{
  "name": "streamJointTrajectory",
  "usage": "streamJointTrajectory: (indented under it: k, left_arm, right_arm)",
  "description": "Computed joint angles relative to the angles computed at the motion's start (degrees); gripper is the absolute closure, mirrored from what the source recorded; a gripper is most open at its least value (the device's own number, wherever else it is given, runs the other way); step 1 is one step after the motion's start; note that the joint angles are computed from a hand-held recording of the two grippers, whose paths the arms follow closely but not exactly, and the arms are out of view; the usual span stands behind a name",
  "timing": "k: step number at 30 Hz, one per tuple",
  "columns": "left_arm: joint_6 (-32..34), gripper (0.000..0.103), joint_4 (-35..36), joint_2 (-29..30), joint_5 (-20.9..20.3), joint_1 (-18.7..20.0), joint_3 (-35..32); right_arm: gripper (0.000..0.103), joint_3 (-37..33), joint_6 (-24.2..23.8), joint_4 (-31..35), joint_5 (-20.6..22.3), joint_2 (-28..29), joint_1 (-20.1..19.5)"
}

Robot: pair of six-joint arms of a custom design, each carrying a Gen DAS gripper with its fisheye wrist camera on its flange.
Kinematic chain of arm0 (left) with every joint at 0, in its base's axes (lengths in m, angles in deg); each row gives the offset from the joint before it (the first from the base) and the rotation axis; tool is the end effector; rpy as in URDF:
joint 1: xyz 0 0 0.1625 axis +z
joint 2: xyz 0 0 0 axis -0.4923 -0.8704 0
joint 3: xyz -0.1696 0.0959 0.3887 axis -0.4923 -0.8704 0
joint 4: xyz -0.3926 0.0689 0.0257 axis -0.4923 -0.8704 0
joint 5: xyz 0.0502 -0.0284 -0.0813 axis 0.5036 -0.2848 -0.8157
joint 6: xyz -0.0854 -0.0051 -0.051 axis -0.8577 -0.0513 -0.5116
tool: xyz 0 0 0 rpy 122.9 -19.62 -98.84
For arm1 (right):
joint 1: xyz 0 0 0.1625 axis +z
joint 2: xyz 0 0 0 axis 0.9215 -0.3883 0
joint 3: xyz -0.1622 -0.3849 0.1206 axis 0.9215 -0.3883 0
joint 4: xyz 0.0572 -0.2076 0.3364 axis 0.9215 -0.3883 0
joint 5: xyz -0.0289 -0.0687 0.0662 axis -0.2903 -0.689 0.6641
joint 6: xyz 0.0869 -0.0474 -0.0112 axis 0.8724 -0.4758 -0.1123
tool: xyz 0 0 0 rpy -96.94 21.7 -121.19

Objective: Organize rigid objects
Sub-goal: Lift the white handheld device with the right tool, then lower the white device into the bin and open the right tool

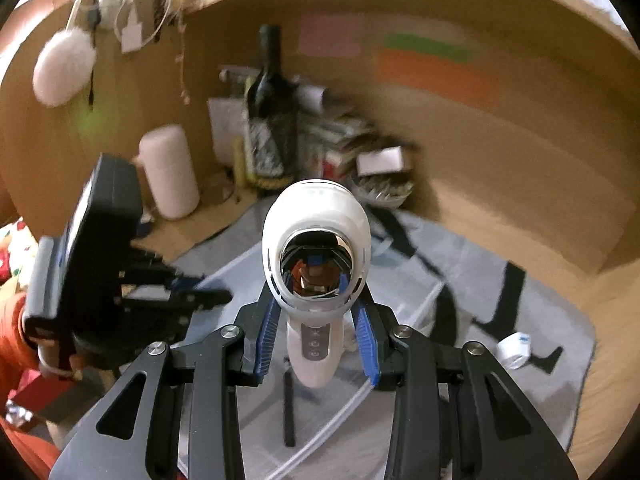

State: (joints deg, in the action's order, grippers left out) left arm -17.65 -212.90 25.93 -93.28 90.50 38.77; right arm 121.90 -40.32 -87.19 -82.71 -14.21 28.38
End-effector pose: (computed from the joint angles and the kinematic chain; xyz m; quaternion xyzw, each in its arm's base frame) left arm -0.1194 -0.6665 0.0896 0.0226 0.8588 -0.3336 0.3882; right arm 0.2049 -0.7570 0.0616 0.5765 -0.7962 0.1520 0.1029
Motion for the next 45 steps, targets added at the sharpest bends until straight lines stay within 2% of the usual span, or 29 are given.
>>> streamJointTrajectory:
  k: [7,23,32,34,45]
  left_arm:
    - [0.02,0.096,-0.17,0.03,-0.12,0.01,-0.02]
    - [0.36,0.096,-0.7,0.1,-0.4,0.06,-0.02]
    - [0.24,0.096,-0.62,0.32,-0.37,0.01,-0.28]
    - [0.27,0.096,-0.72,0.2,-0.36,0.02,-0.09]
    - [-0.31,0.096,-0.18,0.19,-0.11,-0.18,-0.09]
  right_arm:
    - [0.071,-0.97,-1.27,3.16,-4.47,2.37,0.42]
    - [0.071,-7.49,-0.39,9.6,-14.03,7.57,1.71]
    - [0.07,-7.43,-0.59,8.4,-14.65,8.02,1.83]
    - [0.067,-7.59,-0.55,8.23,-14.43,8.12,1.76]
    - [0.06,-4.4,-1.3,3.08,-10.01,5.08,1.24]
